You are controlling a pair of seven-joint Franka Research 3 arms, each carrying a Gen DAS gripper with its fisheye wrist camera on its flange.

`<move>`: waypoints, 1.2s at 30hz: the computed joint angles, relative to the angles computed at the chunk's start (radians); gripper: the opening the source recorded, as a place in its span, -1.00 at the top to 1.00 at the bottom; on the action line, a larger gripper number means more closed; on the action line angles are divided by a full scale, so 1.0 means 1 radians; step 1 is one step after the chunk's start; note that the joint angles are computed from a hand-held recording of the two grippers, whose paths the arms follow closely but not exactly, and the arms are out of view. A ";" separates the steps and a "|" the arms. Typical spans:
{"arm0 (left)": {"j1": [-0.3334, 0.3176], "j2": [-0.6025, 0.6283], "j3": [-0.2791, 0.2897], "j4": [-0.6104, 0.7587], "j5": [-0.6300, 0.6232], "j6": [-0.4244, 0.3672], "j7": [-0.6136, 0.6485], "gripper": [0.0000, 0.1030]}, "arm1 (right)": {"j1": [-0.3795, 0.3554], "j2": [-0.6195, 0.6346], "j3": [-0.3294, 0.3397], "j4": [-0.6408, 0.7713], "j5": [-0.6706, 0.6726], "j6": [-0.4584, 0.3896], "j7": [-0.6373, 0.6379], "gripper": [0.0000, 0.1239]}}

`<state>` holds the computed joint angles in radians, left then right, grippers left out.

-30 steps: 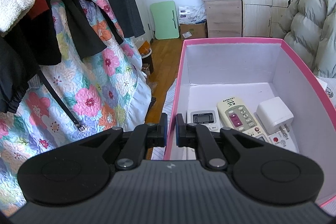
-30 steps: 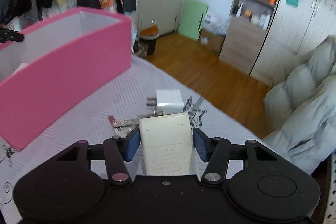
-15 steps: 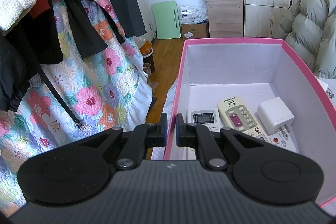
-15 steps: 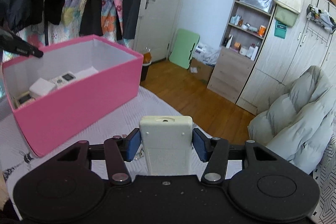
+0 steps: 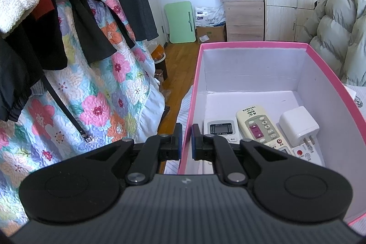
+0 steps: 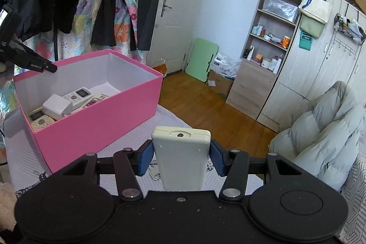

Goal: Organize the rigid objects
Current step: 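Lift and carry the cream block over the pink box with the right tool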

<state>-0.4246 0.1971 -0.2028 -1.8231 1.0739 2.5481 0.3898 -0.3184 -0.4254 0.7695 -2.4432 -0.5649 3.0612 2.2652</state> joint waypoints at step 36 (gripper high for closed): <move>0.041 -0.014 0.017 -0.055 0.011 0.151 -0.039 0.88 | 0.612 1.036 -0.325 1.035 0.466 -0.122 -0.565 0.06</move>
